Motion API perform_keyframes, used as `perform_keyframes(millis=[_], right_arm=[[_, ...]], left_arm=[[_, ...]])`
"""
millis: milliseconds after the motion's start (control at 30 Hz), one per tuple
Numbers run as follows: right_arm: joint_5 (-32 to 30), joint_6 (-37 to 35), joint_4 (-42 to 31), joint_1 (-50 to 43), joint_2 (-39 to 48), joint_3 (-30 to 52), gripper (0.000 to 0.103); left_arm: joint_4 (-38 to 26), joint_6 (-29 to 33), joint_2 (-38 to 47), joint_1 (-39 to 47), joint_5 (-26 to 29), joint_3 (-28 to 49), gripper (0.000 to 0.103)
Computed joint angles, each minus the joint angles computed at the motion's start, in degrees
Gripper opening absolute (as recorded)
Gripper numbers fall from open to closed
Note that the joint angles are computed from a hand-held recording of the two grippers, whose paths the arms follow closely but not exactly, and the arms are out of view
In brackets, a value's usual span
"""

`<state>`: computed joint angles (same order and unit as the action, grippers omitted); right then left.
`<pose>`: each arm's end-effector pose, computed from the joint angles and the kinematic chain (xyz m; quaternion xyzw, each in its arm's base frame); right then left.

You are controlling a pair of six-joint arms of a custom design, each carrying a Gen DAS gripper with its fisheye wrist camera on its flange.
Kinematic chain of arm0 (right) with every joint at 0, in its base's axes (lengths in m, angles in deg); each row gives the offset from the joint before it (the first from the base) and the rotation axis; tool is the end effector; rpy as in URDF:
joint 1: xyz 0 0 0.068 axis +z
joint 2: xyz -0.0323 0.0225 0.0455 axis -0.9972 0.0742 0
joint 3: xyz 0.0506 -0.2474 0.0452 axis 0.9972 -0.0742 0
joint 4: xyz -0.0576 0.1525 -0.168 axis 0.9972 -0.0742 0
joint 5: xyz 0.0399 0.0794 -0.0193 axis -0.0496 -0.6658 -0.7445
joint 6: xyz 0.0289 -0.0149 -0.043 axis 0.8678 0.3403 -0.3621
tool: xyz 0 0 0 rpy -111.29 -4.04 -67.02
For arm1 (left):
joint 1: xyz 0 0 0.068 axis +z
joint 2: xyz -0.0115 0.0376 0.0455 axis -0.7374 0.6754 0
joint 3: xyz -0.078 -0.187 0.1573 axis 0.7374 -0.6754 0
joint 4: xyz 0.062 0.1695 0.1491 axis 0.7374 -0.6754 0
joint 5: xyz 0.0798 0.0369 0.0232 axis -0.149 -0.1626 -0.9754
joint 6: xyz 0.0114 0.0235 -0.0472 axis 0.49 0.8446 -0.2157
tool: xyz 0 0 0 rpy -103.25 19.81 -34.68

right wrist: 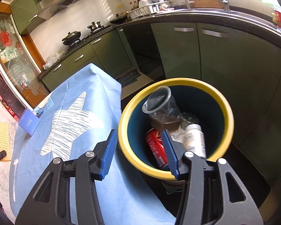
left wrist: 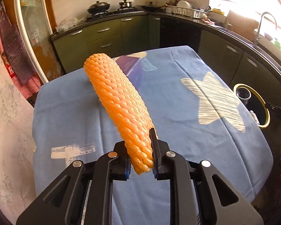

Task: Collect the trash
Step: 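Carry the orange sleeve over the bin and open the left gripper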

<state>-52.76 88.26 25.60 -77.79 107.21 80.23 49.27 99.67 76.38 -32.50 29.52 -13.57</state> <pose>0.2681 0.0346 0.0404 0.1975 0.8959 0.0988 0.3855 0.3327 0.0781 0.0823 0.1475 0.9280 -0.0225 0.3413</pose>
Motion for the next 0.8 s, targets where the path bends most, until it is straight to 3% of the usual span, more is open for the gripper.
perform_keyframes(millis=[200, 333, 567, 800], right_arm=[[-1.3, -0.2, 7.5, -5.6, -1.8, -8.6, 0.047], [-2.7, -0.6, 13.8, -11.1, -1.0, -14.3, 0.048], [-6.8, -2.9, 24.1, -21.7, 3.9, -20.6, 0.048], [-10.2, -4.0, 29.0, -26.7, 9.3, -21.1, 0.048]], left_arm=[[-0.9, 0.0, -5.1, -12.5, 0.6, -4.1, 0.018], [-4.7, -0.4, -4.0, -23.0, 1.0, -0.8, 0.018], [-11.4, -2.9, 6.8, -40.6, -0.7, 14.4, 0.018], [-22.8, -3.9, 24.2, -52.0, -3.8, 39.7, 0.019]])
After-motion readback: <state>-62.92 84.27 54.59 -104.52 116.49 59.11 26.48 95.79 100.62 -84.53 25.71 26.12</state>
